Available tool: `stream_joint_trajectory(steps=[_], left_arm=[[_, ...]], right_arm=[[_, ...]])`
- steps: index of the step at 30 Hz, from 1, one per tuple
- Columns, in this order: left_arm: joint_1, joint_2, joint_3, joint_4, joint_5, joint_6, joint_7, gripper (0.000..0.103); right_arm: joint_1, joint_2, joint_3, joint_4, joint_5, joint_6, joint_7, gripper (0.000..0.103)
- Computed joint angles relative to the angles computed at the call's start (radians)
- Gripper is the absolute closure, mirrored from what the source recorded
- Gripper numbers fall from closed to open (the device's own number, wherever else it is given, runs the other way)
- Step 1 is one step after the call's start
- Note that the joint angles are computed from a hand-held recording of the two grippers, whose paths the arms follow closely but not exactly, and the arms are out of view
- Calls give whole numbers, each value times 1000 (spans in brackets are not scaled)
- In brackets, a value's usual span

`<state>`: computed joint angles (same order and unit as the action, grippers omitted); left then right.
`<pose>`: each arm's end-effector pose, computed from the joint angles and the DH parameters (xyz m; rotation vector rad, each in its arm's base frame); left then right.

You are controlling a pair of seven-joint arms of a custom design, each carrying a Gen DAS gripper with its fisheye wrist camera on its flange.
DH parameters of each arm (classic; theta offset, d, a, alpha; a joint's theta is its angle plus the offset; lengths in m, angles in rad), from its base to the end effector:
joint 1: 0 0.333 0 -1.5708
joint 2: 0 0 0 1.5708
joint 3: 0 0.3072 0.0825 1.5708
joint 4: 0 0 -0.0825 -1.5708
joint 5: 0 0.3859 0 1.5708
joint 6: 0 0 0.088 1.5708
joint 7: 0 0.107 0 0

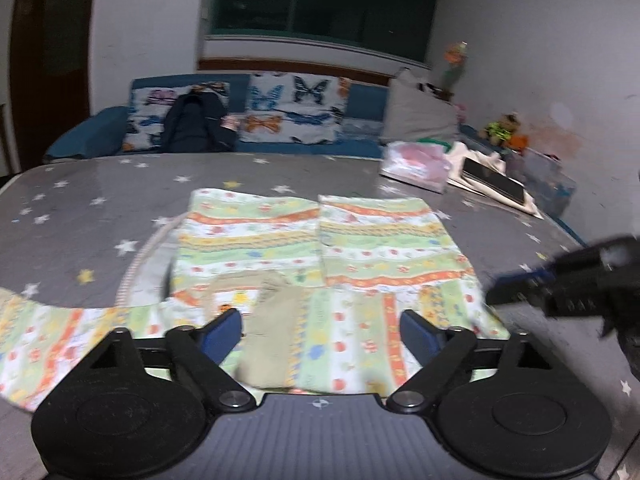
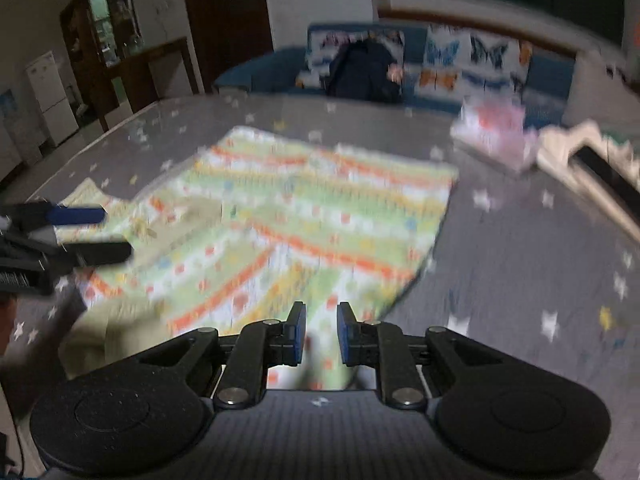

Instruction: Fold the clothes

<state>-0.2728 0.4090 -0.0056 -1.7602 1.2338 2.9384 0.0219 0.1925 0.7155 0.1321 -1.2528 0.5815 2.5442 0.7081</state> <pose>0.6338 -0.2441 0.3816 -1.8145 1.5798 -0.9256 0.7529 0.2137 0.3963 -2.1895 0.9700 -0.2783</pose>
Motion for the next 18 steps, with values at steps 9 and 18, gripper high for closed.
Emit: stream_joint_trajectory(steps=[9,18], left_arm=[[44,81,-50,20,-267,31,288,46],[-28,-6,59,-66,-193,55,137,44]], right_arm=[[44,142,-38,169,-101,-36,135,87],[27,10,3,-36,-45,15,2,65]])
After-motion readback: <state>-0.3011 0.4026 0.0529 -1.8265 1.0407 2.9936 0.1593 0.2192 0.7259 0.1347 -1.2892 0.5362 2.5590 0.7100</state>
